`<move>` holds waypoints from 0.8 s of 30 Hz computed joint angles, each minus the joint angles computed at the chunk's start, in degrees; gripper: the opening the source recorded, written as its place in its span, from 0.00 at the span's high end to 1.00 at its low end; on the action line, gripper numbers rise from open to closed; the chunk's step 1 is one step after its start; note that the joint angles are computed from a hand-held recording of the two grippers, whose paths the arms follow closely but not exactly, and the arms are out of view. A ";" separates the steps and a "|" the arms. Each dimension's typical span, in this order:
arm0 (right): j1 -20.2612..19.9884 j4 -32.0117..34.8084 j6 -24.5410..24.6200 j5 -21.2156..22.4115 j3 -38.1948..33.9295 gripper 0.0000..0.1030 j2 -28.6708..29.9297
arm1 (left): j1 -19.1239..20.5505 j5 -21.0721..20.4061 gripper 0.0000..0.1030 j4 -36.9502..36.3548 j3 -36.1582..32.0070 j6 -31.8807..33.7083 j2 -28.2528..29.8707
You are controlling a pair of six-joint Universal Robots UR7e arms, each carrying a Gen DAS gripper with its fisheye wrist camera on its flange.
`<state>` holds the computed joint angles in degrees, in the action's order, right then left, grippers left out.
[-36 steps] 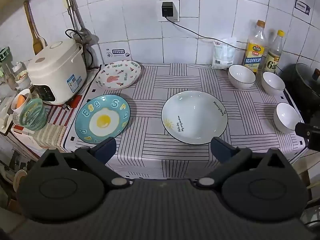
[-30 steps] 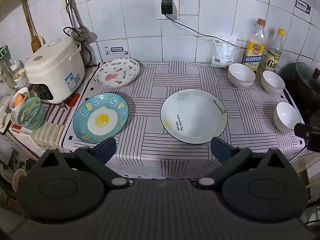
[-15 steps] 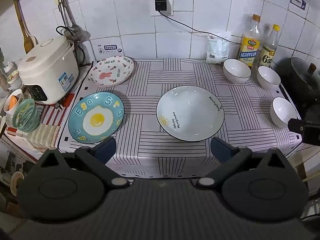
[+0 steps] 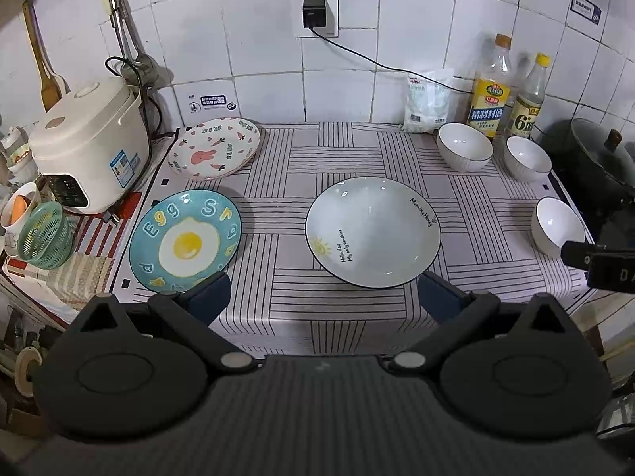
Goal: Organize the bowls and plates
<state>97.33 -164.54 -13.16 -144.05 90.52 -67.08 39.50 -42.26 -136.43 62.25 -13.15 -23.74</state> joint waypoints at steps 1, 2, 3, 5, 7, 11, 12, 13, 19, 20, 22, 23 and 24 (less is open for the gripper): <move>-0.03 0.14 -0.02 0.04 -0.07 0.00 0.03 | -0.03 0.54 0.01 -0.26 0.08 -0.19 0.01; -0.02 0.27 -0.09 0.05 -0.21 0.00 0.10 | -0.03 1.02 0.01 -0.38 -0.03 -0.28 0.11; -0.01 0.24 -0.16 -0.02 -0.26 0.00 0.18 | -0.02 1.40 0.01 -0.30 -0.33 -0.24 0.26; -0.04 0.52 -0.19 0.03 -0.43 0.00 0.23 | -0.01 1.95 0.01 -0.09 -0.66 0.14 0.46; -0.08 0.88 -0.18 0.12 -0.52 0.00 0.27 | 0.04 2.00 0.01 0.04 -0.90 0.21 0.55; -0.13 1.28 -0.37 0.33 -0.56 0.00 0.31 | 0.11 1.30 0.01 0.30 -1.27 0.16 0.64; -0.18 1.40 -0.51 0.47 -0.61 0.00 0.30 | 0.06 1.29 0.01 0.27 -1.29 0.20 0.66; -0.22 1.44 -0.69 0.49 -0.70 0.00 0.37 | 0.02 1.31 0.01 0.04 -1.21 0.38 0.63; -0.38 0.97 -1.26 0.82 -0.71 0.00 0.42 | 0.03 1.25 0.01 -0.30 -0.96 0.61 0.43; -0.41 0.90 -1.23 0.92 -0.76 0.00 0.47 | 0.00 1.24 0.01 -0.97 -0.72 1.16 0.36; -0.47 0.96 -0.96 1.04 -0.84 0.00 0.51 | 0.01 1.21 0.01 -1.80 -0.46 1.55 0.22; -0.50 0.85 -1.11 1.02 -0.89 0.00 0.59 | 0.02 1.11 0.01 -2.31 -0.27 1.81 0.14; -0.49 0.79 -1.38 0.79 -1.01 0.00 0.75 | 0.05 1.06 0.01 -2.38 -0.38 1.95 0.19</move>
<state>96.84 -163.76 -14.54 -143.26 89.50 -66.33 39.55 -41.19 -138.81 61.87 -11.21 -23.54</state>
